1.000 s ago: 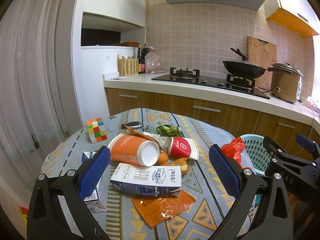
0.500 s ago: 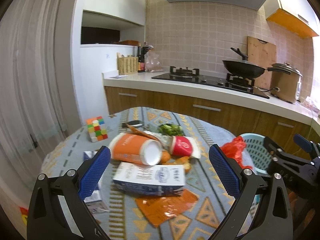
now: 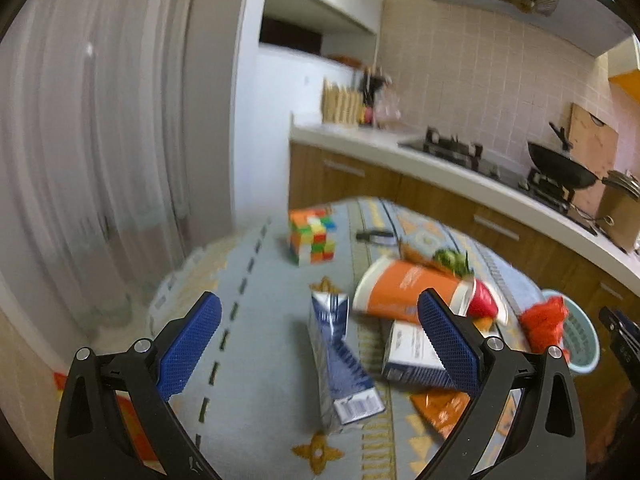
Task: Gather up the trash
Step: 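Grasp the blue milk carton with the left tool while the right tool grasps the red plastic bag, then carry both items over the blue basket and open both tools to drop them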
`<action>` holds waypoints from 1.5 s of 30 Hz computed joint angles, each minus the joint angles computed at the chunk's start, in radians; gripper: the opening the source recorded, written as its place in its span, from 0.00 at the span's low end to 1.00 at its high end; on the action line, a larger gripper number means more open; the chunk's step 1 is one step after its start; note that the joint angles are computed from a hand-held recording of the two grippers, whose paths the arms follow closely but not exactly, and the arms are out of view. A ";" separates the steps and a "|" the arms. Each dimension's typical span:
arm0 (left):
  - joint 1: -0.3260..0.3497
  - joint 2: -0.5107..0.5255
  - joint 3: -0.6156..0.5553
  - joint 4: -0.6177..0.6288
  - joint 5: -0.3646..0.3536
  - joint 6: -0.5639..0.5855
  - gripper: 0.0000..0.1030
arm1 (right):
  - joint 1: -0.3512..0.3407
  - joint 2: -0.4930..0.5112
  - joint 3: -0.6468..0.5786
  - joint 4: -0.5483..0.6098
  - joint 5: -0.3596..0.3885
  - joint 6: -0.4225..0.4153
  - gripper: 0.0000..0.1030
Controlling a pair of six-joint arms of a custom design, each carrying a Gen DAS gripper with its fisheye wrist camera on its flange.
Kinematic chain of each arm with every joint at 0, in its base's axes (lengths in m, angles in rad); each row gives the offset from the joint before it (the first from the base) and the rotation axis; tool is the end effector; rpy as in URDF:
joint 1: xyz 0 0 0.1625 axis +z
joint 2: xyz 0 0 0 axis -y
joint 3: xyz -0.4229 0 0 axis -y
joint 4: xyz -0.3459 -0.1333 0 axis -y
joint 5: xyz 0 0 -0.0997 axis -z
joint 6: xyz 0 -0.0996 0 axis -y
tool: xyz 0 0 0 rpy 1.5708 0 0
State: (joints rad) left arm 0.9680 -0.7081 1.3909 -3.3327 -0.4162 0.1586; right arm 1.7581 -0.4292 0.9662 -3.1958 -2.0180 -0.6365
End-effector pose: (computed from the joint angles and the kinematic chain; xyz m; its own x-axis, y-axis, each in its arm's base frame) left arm -0.1962 -0.6809 0.2882 -0.7380 -0.3681 -0.5656 0.3891 0.4527 -0.8023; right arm 0.2390 -0.7767 0.2082 -0.7184 -0.1035 0.6879 -0.6385 0.4907 -0.5929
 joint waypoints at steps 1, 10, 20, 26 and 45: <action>0.012 -0.018 0.013 0.074 -0.020 -0.067 0.93 | -0.002 0.001 -0.006 0.014 0.003 0.004 0.33; 0.086 0.004 -0.068 0.524 -0.109 -0.391 0.75 | -0.050 0.013 -0.087 0.148 0.000 0.112 0.58; 0.120 0.018 -0.125 0.718 -0.128 -0.517 0.31 | -0.065 0.074 -0.220 0.346 0.015 0.124 0.63; 0.114 0.006 -0.105 0.613 -0.122 -0.468 0.31 | -0.058 0.144 -0.352 0.492 0.013 0.145 0.71; 0.041 0.149 -0.339 0.505 -0.170 -0.225 0.31 | -0.064 0.265 -0.663 0.654 0.038 0.146 0.29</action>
State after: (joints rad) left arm 1.0086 -0.5595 1.0521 -2.8276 -0.5857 -0.0662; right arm 1.6944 -0.1641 0.3034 -2.5417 -1.9795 -0.4905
